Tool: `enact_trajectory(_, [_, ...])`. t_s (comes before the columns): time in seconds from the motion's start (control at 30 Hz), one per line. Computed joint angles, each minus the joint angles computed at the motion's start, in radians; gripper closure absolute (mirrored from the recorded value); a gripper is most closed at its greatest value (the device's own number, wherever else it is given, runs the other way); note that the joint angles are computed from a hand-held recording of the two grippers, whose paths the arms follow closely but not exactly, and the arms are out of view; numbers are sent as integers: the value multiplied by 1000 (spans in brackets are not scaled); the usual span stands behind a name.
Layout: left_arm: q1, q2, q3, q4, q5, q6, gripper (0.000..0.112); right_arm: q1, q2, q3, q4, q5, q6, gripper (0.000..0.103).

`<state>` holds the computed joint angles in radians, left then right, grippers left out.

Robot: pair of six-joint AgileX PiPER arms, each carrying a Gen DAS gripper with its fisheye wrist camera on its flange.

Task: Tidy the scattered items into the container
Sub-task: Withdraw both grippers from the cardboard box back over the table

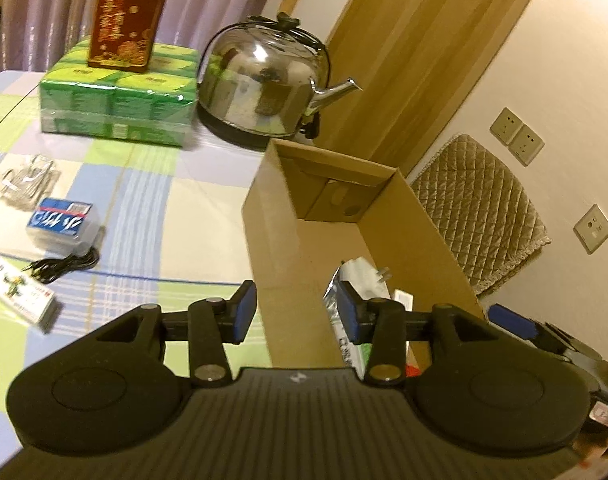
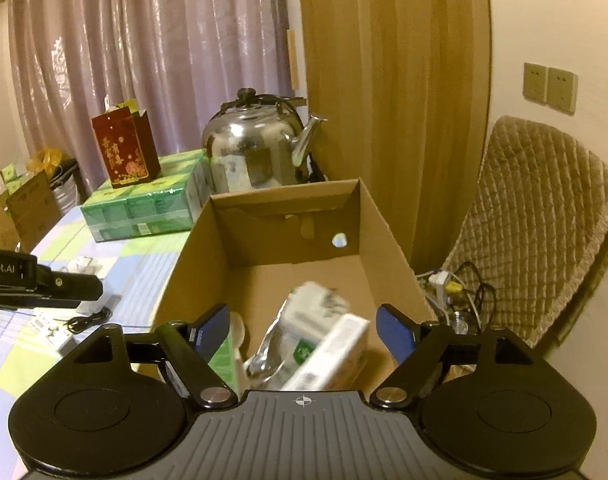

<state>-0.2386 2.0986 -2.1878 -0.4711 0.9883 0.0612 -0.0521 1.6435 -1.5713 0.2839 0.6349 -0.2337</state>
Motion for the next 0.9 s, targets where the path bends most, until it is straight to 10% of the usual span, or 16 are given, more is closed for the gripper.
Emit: enact_trajectory(0.9, [393,-543,700,-74,-124,351,15,462,-174,73,-279,67,355,2])
